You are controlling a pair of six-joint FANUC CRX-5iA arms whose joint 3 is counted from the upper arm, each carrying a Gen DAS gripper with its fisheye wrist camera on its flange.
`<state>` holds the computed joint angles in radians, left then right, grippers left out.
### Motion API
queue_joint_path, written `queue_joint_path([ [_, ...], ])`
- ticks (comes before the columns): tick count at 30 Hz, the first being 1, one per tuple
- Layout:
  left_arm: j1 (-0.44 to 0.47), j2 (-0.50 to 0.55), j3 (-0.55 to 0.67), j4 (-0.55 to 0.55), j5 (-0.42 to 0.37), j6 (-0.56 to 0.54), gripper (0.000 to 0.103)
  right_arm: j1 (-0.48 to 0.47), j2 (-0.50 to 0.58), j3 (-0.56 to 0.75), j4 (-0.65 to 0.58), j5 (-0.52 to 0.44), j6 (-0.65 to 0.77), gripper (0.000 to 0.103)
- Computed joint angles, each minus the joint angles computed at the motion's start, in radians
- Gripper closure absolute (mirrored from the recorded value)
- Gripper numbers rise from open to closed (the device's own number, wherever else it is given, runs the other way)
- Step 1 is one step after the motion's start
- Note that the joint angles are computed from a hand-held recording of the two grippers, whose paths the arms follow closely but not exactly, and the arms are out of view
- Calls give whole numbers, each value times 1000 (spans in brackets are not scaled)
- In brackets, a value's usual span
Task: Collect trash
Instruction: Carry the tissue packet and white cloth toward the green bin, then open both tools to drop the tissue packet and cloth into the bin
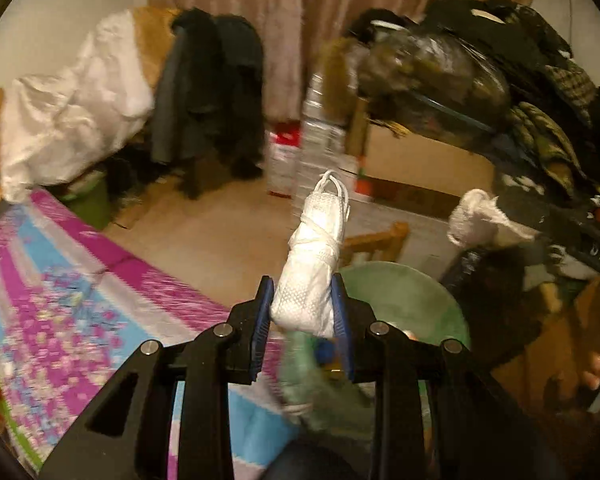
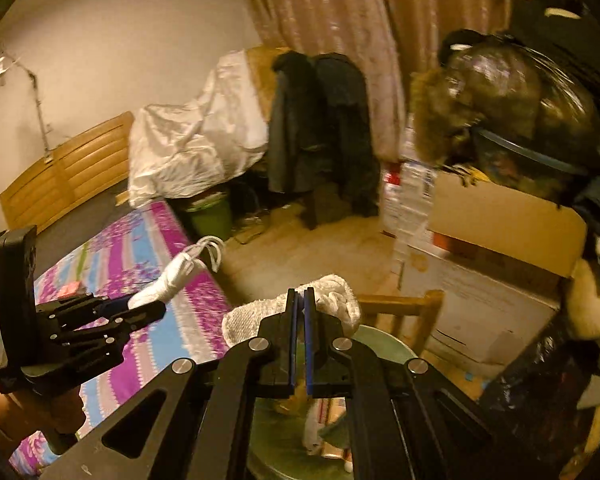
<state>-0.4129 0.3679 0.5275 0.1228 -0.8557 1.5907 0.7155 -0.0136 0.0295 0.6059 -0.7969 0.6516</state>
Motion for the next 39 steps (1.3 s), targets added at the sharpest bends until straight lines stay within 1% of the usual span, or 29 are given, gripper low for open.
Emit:
queue_joint_path([
  [2, -6, 34, 28, 41, -17, -41, 76, -5, -4, -16, 10, -5, -18, 99],
  [5, -22, 91, 93, 65, -61, -74, 76, -15, -20, -50, 19, -20, -29, 99],
  [8, -36, 132, 143, 64, -96, -92, 76, -26, -33, -78, 23, -30, -42, 99],
  [13, -50, 166, 184, 65, -128, -112, 76, -36, -48, -100, 27, -32, -45, 99],
  [17, -52, 189, 217, 72, -152, -120, 76, -39, -45, -89, 7, -27, -30, 99],
  [19, -53, 211, 245, 95, -177, -133, 72, -41, -37, -84, -10, -22, -18, 99],
  [20, -57, 233, 284, 82, -214, -128, 54, -47, -29, -77, -29, -22, -11, 98],
  [21, -64, 249, 317, 52, -242, -111, 32, -50, -23, -67, -45, -26, -6, 97],
  [22, -71, 253, 329, 15, -248, -94, 30, -56, -19, -62, -65, -22, 2, 93],
  [24, -72, 258, 337, -1, -260, -84, 31, -59, -18, -64, -63, -18, -1, 89],
  [28, -66, 247, 321, -18, -254, -43, 31, -65, -19, -72, -66, -2, -12, 88],
  [29, -65, 236, 306, -20, -243, -40, 31, -66, -19, -75, -62, 5, -20, 88],
  [33, -71, 186, 254, -89, -208, 4, 31, -64, -22, -91, -54, 35, -29, 88],
  [37, -69, 103, 151, -170, -150, 72, 31, -48, -14, -97, -37, 58, -40, 88],
  [39, -62, 56, 93, -218, -128, 133, 31, -34, -4, -94, -30, 71, -40, 88],
])
